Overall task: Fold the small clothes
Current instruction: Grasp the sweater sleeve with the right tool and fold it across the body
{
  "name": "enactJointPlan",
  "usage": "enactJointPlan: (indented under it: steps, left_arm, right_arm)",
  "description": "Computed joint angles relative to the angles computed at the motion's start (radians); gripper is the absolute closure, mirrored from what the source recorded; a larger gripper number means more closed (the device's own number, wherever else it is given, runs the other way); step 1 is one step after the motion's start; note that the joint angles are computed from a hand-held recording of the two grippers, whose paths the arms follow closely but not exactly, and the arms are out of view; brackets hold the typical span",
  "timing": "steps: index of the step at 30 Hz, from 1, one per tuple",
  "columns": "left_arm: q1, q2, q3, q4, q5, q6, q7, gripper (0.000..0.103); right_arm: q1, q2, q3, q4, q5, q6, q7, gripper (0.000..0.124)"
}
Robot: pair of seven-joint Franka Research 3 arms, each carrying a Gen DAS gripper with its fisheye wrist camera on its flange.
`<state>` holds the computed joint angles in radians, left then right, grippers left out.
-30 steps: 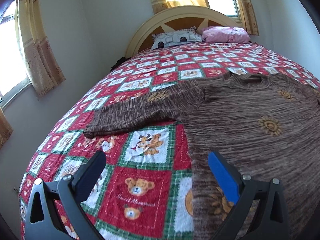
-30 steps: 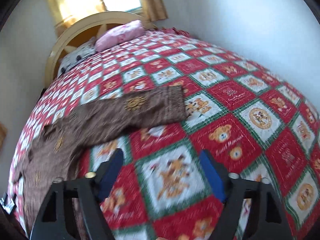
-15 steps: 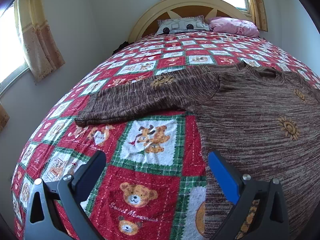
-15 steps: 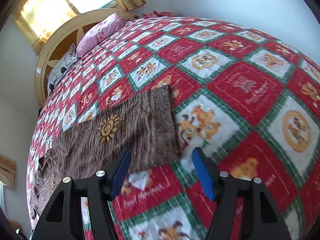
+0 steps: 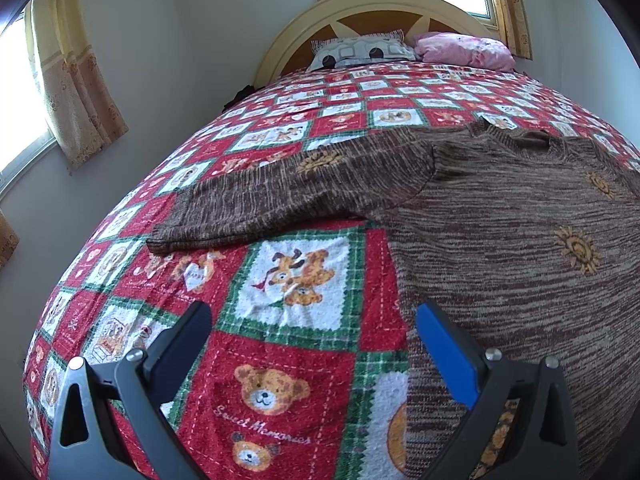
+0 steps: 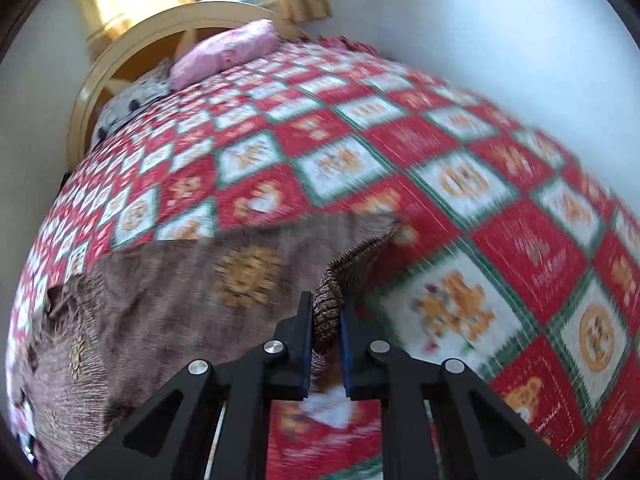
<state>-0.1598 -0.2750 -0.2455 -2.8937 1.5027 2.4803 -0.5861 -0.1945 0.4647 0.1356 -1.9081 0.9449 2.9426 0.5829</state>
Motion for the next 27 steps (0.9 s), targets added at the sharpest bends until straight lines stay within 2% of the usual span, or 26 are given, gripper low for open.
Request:
enactJointPlan:
  steps: [8,14,16,18,20,21,22,23,24,27]
  left_arm:
    - [-0.004,0.000,-0.003,-0.003,0.005,-0.008,-0.018,0.000]
    - [0.001,0.003,0.004,-0.003,0.017,0.007,-0.026,0.000]
    - [0.001,0.001,0.004,-0.004,0.019,0.007,-0.029,0.000]
    - [0.001,-0.001,0.004,-0.005,0.024,0.010,-0.034,0.000]
    - [0.003,-0.006,0.008,-0.009,0.037,0.021,-0.044,0.000]
    - [0.007,-0.011,0.013,-0.012,0.054,0.036,-0.056,0.000]
    - [0.010,-0.018,0.019,-0.017,0.064,0.050,-0.065,0.000]
    - [0.014,-0.026,0.025,-0.022,0.077,0.067,-0.071,0.000]
    - [0.019,-0.040,0.034,-0.028,0.099,0.095,-0.078,0.000]
    - [0.000,-0.109,0.014,-0.049,0.022,0.093,-0.014,0.000]
  right_arm:
    - [0.055,-0.104,0.164,-0.105,0.113,0.134,-0.312,0.113]
    - [0.115,-0.141,0.285,-0.187,0.306,0.213,-0.631,0.114]
    - [0.162,-0.136,0.284,-0.210,0.316,0.234,-0.676,0.113]
    - [0.262,-0.139,0.207,-0.254,0.195,0.188,-0.596,0.113]
    - [0.328,-0.143,0.143,-0.289,0.074,0.136,-0.517,0.102]
    - [0.336,-0.150,0.133,-0.311,0.031,0.108,-0.506,0.088]
    - [0.310,-0.156,0.158,-0.322,0.057,0.105,-0.550,0.078]
    - [0.260,-0.172,0.208,-0.336,0.153,0.099,-0.659,0.076]
    - [0.232,-0.193,0.224,-0.352,0.208,0.072,-0.713,0.076]
    - [0.180,-0.282,0.182,-0.409,0.321,-0.080,-0.785,0.076]
